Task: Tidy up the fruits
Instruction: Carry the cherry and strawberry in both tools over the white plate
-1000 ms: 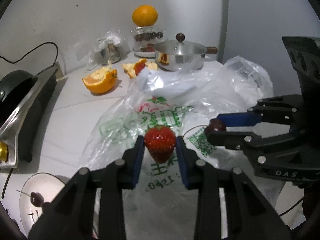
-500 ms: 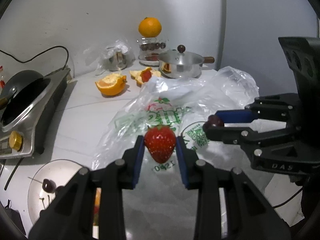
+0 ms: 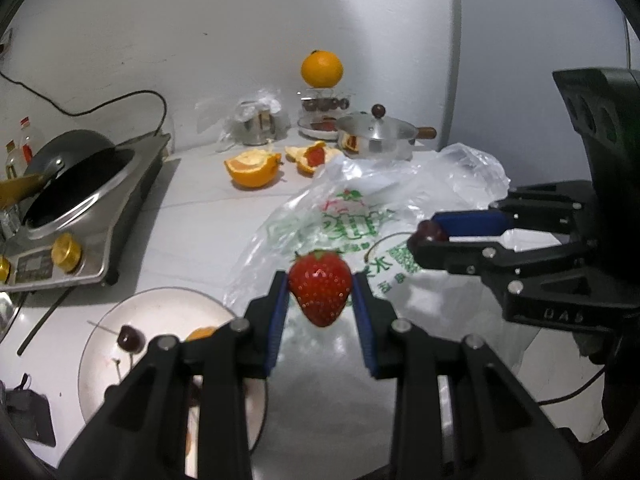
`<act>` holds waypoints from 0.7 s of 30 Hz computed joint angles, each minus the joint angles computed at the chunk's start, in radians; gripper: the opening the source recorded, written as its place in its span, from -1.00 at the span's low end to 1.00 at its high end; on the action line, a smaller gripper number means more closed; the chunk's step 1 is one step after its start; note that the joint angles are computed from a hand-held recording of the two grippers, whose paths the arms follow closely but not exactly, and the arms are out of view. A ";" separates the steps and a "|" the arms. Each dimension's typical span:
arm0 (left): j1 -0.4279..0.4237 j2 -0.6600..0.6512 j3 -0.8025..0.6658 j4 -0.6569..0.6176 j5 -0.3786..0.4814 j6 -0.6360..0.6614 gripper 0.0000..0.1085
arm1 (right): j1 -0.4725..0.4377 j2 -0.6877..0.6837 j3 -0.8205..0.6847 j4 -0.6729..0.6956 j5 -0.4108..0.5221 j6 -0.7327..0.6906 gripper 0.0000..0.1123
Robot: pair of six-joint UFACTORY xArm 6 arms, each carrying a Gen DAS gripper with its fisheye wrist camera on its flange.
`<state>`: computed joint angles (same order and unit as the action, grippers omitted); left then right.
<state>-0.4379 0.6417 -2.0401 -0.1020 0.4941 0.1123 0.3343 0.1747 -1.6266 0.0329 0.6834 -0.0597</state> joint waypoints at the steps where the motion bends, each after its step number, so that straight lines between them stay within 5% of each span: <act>1: 0.003 -0.016 0.026 -0.005 -0.012 0.003 -0.40 | 0.003 0.003 -0.005 -0.001 0.002 0.000 -0.47; 21: 0.098 -0.239 0.389 -0.061 -0.169 0.036 -0.40 | 0.116 0.143 -0.217 -0.068 0.085 0.031 -0.46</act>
<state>-0.3401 0.4024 -1.6513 -0.1634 0.3246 0.1486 0.4498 0.3179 -1.8435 -0.0349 0.7681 -0.0290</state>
